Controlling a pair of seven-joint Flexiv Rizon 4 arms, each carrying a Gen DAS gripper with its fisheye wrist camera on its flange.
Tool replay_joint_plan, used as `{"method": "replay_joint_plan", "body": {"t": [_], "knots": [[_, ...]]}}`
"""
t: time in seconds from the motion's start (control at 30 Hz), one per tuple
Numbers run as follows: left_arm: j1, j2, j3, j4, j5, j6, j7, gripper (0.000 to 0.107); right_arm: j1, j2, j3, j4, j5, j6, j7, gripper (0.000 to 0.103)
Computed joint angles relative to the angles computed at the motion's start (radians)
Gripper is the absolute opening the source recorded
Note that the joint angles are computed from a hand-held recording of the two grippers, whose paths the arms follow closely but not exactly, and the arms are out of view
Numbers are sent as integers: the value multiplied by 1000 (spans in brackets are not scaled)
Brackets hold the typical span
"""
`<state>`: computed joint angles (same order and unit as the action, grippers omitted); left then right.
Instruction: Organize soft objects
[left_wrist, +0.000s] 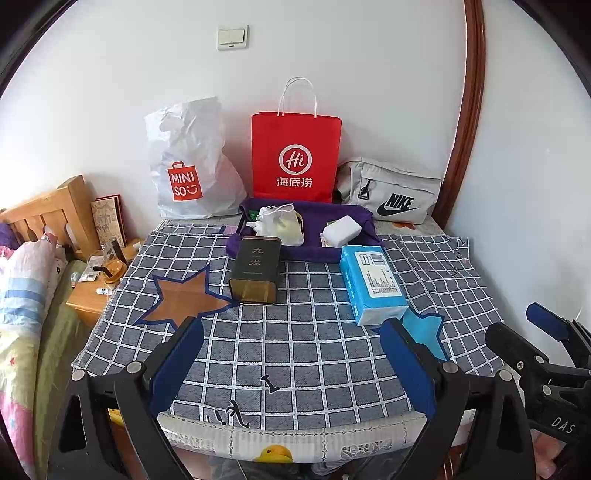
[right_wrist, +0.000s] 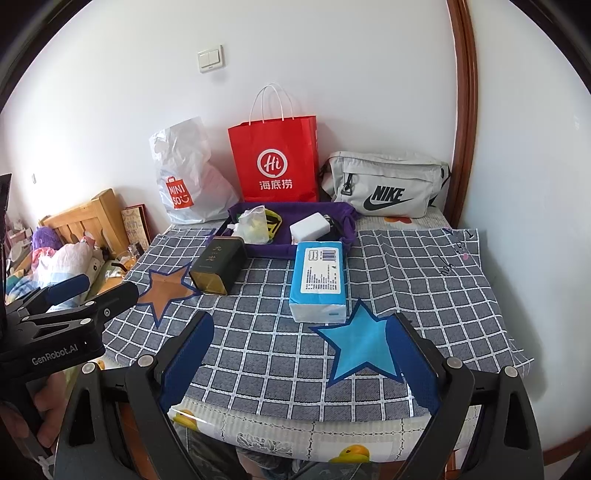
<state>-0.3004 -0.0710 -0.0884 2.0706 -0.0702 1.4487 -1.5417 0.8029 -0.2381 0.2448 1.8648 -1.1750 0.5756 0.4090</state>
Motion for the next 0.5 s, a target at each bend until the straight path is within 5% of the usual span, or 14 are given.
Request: {"method": "replay_joint_plan", "body": {"t": [0.5], "knots": [[4, -34, -5, -19, -14, 8, 18, 97, -8, 5, -1, 6, -10, 7, -2, 93]]}}
